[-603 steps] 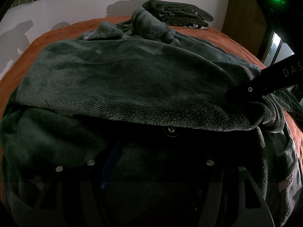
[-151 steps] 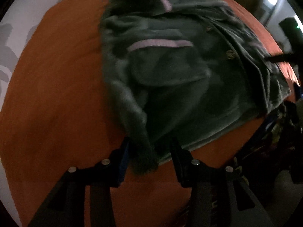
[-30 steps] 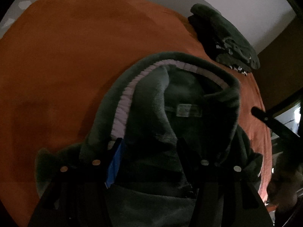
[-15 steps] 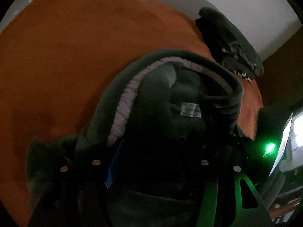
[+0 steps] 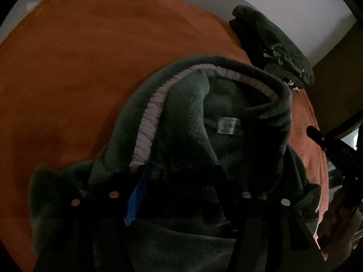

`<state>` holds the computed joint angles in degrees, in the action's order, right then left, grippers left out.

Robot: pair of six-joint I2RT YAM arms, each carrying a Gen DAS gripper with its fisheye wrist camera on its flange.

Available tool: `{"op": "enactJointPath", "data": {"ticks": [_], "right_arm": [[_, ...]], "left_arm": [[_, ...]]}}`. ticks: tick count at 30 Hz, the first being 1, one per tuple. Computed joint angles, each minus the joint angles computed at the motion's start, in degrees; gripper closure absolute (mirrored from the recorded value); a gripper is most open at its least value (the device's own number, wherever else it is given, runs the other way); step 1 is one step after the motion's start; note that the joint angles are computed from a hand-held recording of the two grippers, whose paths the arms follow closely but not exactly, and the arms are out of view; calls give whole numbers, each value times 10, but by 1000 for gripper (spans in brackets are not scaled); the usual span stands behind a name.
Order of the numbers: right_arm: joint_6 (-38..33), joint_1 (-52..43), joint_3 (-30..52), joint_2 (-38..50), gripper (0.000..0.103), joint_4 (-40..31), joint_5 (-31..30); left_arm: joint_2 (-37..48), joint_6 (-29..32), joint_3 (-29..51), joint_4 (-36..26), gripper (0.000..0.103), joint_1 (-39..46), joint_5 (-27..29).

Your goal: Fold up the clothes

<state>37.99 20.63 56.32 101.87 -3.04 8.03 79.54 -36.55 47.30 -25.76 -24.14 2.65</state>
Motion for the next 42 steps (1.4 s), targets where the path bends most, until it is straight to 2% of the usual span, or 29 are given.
{"op": "enactJointPath", "data": {"ticks": [3, 4, 5, 8, 12, 15, 19, 25, 26, 28, 29, 31, 34, 38, 41, 42], "right_arm": [[-48, 27, 43, 20, 98, -25, -11], [-69, 37, 72, 40, 93, -40, -20], [-98, 55, 111, 67, 82, -61, -31], [-155, 93, 216, 146, 80, -123, -69], [-148, 119, 327, 243, 80, -237, 41], [-113, 111, 322, 251, 79, -248, 62], [-131, 108, 328, 267, 79, -258, 74], [-113, 87, 342, 286, 75, -268, 23], [-109, 86, 338, 285, 76, -264, 22], [-110, 94, 329, 281, 88, -260, 44], [-117, 98, 311, 267, 93, -249, 54], [-118, 98, 249, 216, 95, -206, 53], [-63, 57, 67, 59, 95, -54, -77], [28, -20, -86, -43, 95, 136, -287], [159, -89, -179, -9, 95, 341, -424], [169, -102, -189, 1, 95, 350, -422]], "left_arm": [[6, 1, 1, 6, 41, -4, -8], [6, 3, 1, 8, 41, -5, -11], [7, 4, 0, 9, 41, -6, -13], [5, 7, -7, 16, 41, -8, -18], [1, 15, -8, 9, 41, -11, -24], [0, 21, -13, 7, 41, -14, -29], [4, 27, -15, 7, 40, -14, -31], [12, 18, -10, 5, 38, -19, -38], [14, 14, -8, 4, 37, -22, -42], [17, 8, -6, 3, 37, -27, -48], [17, 4, -5, 2, 37, -30, -50], [16, -1, -6, 2, 37, -32, -51], [6, 1, -16, 9, 37, -29, -44], [6, -3, -23, 20, 37, -24, -37], [11, -6, -22, 24, 37, -30, -45], [13, -7, -21, 23, 37, -32, -47]]}}
